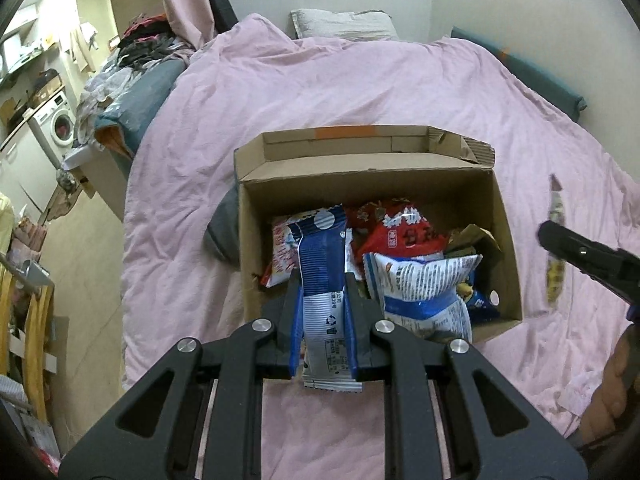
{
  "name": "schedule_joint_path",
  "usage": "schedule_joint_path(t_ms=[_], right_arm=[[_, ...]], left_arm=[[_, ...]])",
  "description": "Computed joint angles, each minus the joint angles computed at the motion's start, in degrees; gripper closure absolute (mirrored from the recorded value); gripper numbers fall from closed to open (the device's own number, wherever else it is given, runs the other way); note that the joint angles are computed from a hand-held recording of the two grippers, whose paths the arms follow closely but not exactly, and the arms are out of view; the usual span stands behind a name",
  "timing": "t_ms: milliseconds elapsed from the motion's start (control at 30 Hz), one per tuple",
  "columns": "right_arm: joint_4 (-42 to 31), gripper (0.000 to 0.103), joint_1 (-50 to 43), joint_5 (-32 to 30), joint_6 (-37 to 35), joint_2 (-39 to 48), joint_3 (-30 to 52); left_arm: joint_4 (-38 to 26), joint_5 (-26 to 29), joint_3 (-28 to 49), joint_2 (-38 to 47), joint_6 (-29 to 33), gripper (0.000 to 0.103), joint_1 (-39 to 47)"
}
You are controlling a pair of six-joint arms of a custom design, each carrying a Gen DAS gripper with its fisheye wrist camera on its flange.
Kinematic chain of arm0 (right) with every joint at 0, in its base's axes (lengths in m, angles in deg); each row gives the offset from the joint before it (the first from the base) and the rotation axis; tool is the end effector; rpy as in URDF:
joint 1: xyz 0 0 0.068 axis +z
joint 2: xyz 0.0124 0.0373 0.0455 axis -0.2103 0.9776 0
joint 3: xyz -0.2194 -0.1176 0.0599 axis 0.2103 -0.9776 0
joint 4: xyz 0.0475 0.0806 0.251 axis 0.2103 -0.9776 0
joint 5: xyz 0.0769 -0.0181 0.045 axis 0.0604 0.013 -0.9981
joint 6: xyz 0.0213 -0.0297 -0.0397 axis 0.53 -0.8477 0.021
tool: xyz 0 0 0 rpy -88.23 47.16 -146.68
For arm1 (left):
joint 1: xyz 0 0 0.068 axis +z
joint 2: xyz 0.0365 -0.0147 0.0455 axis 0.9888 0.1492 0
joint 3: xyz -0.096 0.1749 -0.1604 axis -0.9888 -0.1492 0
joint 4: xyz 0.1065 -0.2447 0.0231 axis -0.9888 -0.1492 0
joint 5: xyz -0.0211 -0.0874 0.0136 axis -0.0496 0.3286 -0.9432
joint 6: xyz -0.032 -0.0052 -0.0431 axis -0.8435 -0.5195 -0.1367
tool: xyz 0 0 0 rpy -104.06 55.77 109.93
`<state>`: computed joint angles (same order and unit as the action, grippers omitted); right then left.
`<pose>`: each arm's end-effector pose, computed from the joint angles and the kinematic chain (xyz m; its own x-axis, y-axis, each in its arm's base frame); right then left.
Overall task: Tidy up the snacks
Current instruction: 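Carry both held bars over the box, then lower both bars into the box and open both tools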
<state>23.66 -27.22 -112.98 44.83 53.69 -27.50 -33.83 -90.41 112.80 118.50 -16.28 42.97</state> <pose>0.2411 -0.0399 0.2365 -0.7763 0.1916 -0.6006 -0.2139 0.8162 0.5368 0.2302 -0.1638 0.2609 -0.7789 0.0054 -0.6271 -0.0182 0.9993 0.0312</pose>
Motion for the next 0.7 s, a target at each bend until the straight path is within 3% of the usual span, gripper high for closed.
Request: schedule_joint_path(t_ms=[333, 700], right_arm=[[7.3, 0.074, 6.5, 11.7, 2.3, 9.1, 2.3], [6.5, 0.074, 8.7, 14.0, 2.4, 13.7, 3.6]], left_arm=[[4.6, 1.0, 4.3, 9.3, 2.6, 0.089, 2.5], [8.1, 2.8, 3.6, 13.4, 2.8, 0.088, 3.8]])
